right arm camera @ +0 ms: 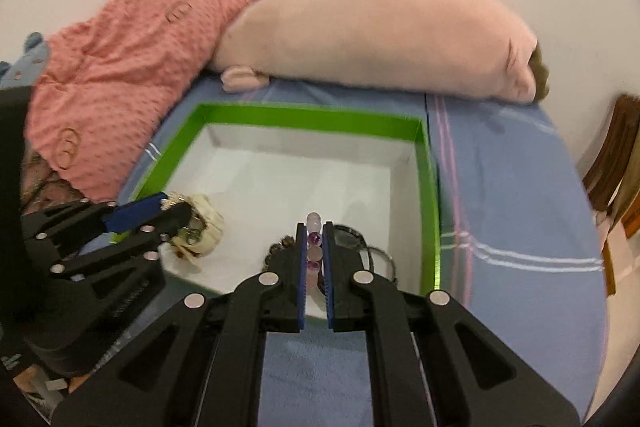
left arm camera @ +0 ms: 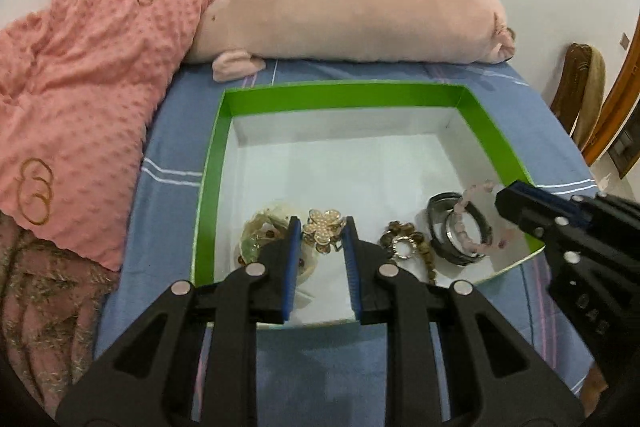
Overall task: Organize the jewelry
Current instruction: 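Carry the charm and pink bracelet into the green box and open both tools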
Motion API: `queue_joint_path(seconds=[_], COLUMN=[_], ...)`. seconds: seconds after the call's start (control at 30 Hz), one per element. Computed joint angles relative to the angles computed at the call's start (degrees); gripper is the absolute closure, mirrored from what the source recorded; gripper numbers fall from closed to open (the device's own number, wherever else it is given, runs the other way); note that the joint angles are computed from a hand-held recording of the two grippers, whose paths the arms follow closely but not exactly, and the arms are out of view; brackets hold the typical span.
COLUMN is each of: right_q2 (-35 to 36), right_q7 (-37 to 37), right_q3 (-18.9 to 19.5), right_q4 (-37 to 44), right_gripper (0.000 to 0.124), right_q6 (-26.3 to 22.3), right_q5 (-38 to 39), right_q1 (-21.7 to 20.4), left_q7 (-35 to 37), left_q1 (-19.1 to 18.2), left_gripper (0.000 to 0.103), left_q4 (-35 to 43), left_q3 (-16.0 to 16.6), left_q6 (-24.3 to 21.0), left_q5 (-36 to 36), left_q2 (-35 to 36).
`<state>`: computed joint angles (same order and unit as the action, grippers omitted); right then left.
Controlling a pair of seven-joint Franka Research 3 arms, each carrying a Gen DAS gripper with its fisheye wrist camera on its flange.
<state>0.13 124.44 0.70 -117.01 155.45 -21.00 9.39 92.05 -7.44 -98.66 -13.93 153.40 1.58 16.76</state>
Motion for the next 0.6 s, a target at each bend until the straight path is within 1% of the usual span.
queue_joint_path(seconds=[0.2,0.27,0.3,0.33,0.37,0.4,0.43,0.47,0.5,0.53,0.57,0.6], right_q2=[3.8,4.2,4.4,4.4,4.3,4.1,3.7,3.4,2.8,2.4,1.7,1.3], right_q7=[-0.8,-1.4,-2.1,-2.1,-2.1,-1.9,-1.4,-0.4,0.7,1.8,4.0,5.8], right_q3=[-1.1,-1.5,-1.6,-1.7,-1.8,-1.9,-2.0,-2.1,-2.2,-2.3,-2.3,-2.2], right_q4=[1.5,1.6,1.7,1.7,1.6,1.4,1.1,0.8,0.3,-0.1,-0.6,-0.9], right_gripper=[0.117,0.116,0.115,0.109,0.104,0.092,0.083,0.079,0.072,0.067,0.064,0.059], right_q6=[-0.5,-0.6,-0.6,-0.5,-0.5,-0.3,0.0,0.5,1.1,1.7,2.5,2.9], right_q5=[1.7,2.4,3.4,3.6,3.8,3.7,3.2,2.2,1.0,-0.2,-2.4,-4.2], right_q1=[0.4,0.6,0.6,0.8,0.9,1.0,1.1,1.2,1.2,1.2,1.1,0.9], left_q7=[-1.3,-1.8,-2.3,-2.5,-2.6,-2.8,-3.1,-3.2,-3.2,-3.6,-4.6,-5.9], left_q1=[-0.4,-0.6,-0.8,-0.8,-0.7,-0.6,-0.6,-0.5,-0.4,-0.4,-0.7,-1.1], left_gripper=[0.082,0.082,0.077,0.068,0.063,0.058,0.058,0.057,0.051,0.042,0.037,0.032], left_q4=[1.7,1.2,1.0,0.8,0.4,-0.2,-0.9,-1.4,-1.9,-2.8,-3.8,-4.7], left_q3=[0.6,0.8,1.0,1.1,1.0,1.0,1.1,1.1,1.1,1.2,1.7,2.4], left_q6=[-0.3,0.4,0.8,1.1,1.6,2.3,3.2,3.7,4.3,5.5,7.0,8.5], left_q5=[1.7,2.6,3.2,3.6,3.8,3.9,4.3,4.5,4.6,5.0,6.0,7.4], left_q2=[2.7,2.6,2.5,2.3,2.1,1.7,1.2,0.8,0.4,-0.3,-1.0,-1.7])
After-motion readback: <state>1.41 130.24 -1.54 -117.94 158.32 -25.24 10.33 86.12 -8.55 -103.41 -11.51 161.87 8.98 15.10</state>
